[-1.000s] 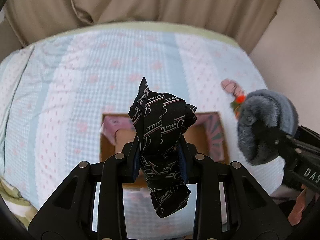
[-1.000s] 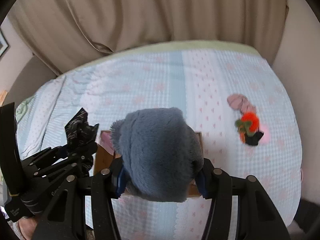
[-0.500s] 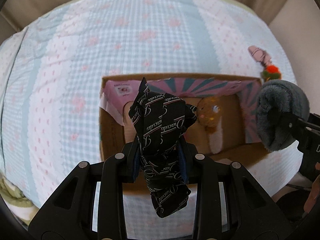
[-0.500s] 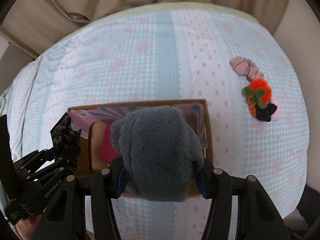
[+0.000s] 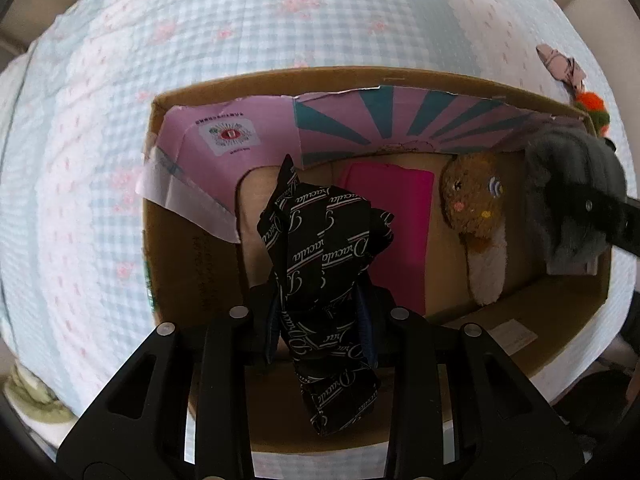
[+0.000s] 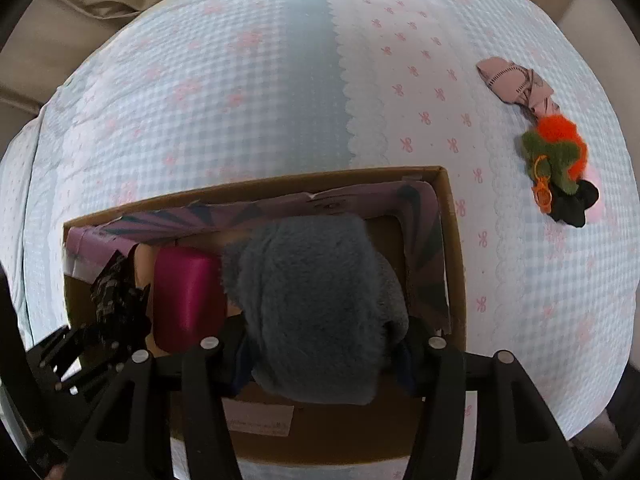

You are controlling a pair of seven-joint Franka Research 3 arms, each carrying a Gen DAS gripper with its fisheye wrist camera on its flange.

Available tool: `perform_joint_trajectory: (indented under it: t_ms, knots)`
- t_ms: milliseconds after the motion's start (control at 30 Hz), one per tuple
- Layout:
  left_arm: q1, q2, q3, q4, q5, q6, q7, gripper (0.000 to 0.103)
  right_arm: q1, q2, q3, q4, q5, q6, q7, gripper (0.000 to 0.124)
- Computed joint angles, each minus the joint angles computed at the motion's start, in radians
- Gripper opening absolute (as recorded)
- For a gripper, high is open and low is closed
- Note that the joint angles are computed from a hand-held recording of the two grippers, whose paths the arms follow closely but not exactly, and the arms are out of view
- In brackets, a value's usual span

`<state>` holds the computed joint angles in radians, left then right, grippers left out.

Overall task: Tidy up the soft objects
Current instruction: 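Lower both items into the box and open both grippers, then withdraw both grippers from the box toward the remaining items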

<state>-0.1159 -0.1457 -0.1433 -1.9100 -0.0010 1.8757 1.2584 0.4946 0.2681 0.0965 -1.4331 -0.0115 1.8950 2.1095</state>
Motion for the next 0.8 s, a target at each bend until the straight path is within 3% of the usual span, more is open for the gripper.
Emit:
perform_joint_trajectory:
  t_ms: [33,67,100,133,167,800]
  knots:
    - [-0.001,0.001,-0.005,0.003,0.019,-0.001,-0.004,0.040,-0.003,0.003,-0.001,0.002,0.010,0.002,0.005,0.056]
    - [-0.002,0.000,-0.008,0.005,0.032,0.001,-0.004,0.065,-0.006,0.005,-0.001,0.003,0.019,0.007,0.012,0.062]
    - [-0.003,-0.002,-0.006,0.003,0.026,0.008,0.003,0.100,-0.008,0.006,-0.003,0.000,0.029,0.018,0.022,0.075]
    - [-0.004,-0.005,-0.005,0.001,0.021,0.014,0.004,0.102,-0.010,-0.002,-0.004,-0.013,0.034,0.041,0.032,0.085]
    - [-0.006,-0.012,-0.006,-0.006,0.019,0.024,0.005,0.103,-0.011,-0.009,-0.004,-0.026,0.040,0.068,0.042,0.103]
    - [-0.028,-0.143,-0.001,-0.074,0.006,0.045,-0.004,0.103,-0.004,-0.123,0.019,-0.121,-0.028,0.141,0.032,0.103]
